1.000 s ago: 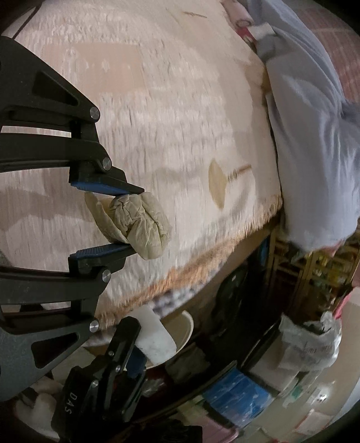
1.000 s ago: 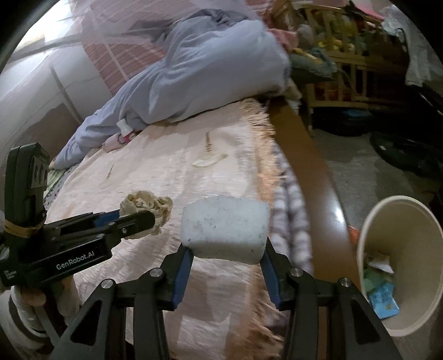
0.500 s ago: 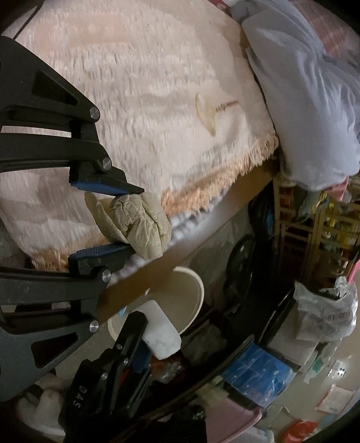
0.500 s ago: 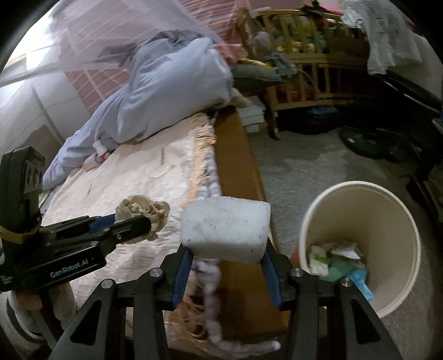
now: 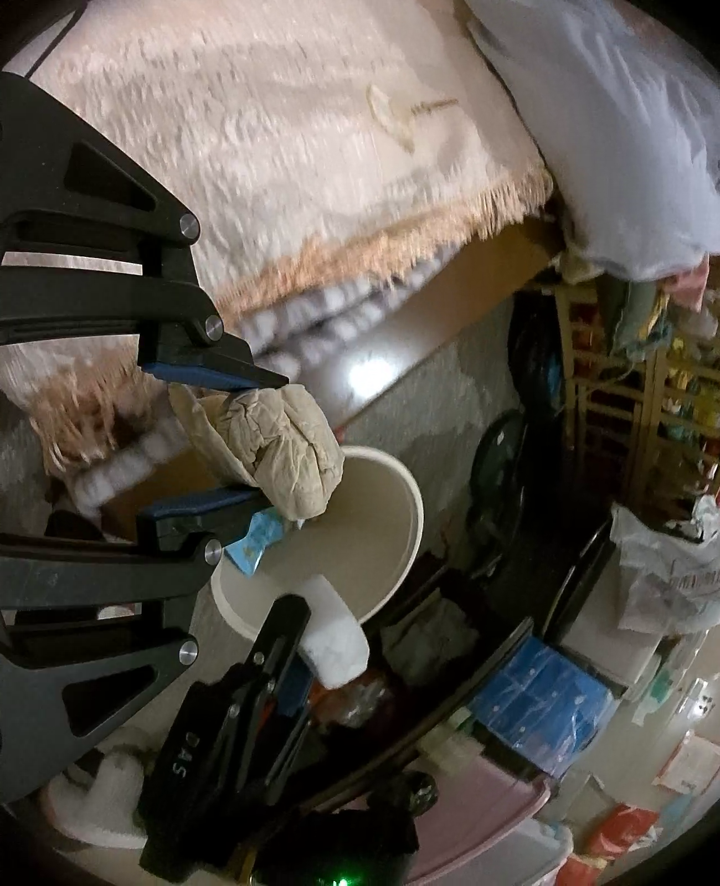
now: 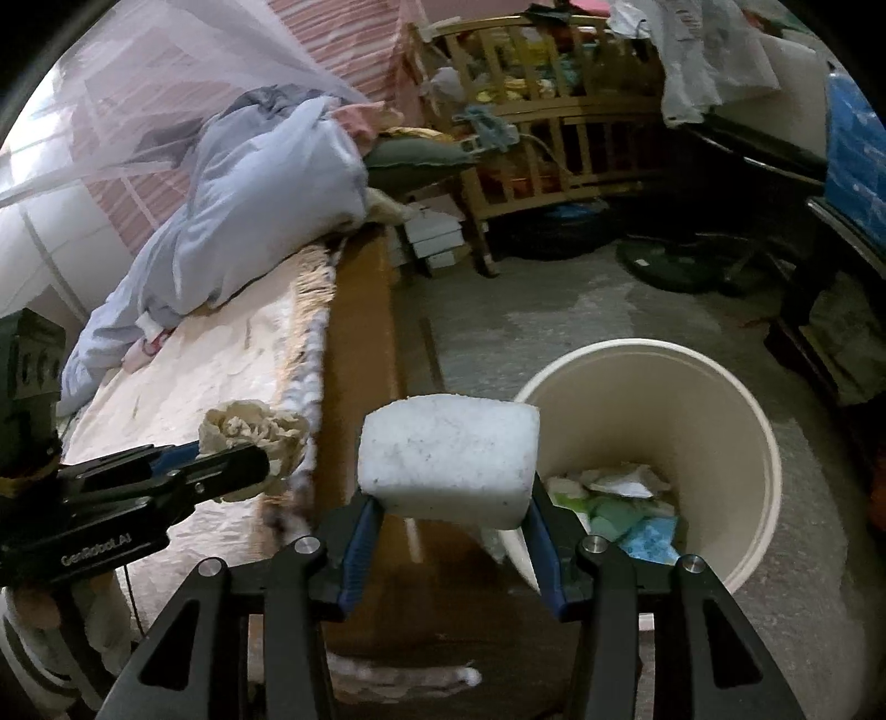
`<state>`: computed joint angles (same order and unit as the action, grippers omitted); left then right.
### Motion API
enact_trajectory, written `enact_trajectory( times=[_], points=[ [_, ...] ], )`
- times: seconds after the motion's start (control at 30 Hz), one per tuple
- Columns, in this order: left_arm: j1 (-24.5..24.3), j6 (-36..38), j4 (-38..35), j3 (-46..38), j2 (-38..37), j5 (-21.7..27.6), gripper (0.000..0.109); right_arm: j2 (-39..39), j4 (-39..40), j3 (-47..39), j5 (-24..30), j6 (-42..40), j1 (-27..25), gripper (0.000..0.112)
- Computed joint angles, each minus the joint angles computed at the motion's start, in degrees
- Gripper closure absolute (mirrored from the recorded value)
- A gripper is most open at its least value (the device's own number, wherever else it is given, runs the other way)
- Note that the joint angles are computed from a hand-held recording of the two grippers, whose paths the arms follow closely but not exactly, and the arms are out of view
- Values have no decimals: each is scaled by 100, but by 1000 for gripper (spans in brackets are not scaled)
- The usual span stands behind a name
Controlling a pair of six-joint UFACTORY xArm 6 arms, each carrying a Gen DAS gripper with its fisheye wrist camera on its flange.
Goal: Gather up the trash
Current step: 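Carry the beige cloth and white sponge over the bucket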
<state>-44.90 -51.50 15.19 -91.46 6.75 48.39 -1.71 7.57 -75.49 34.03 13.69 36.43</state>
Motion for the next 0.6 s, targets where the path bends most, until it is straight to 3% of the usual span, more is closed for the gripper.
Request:
enact_trajectory(
  times=[0.6],
  points=[
    [67, 777, -781, -1542, 1327, -87, 79, -131, -10, 471, -83, 265, -551, 65]
  ],
)
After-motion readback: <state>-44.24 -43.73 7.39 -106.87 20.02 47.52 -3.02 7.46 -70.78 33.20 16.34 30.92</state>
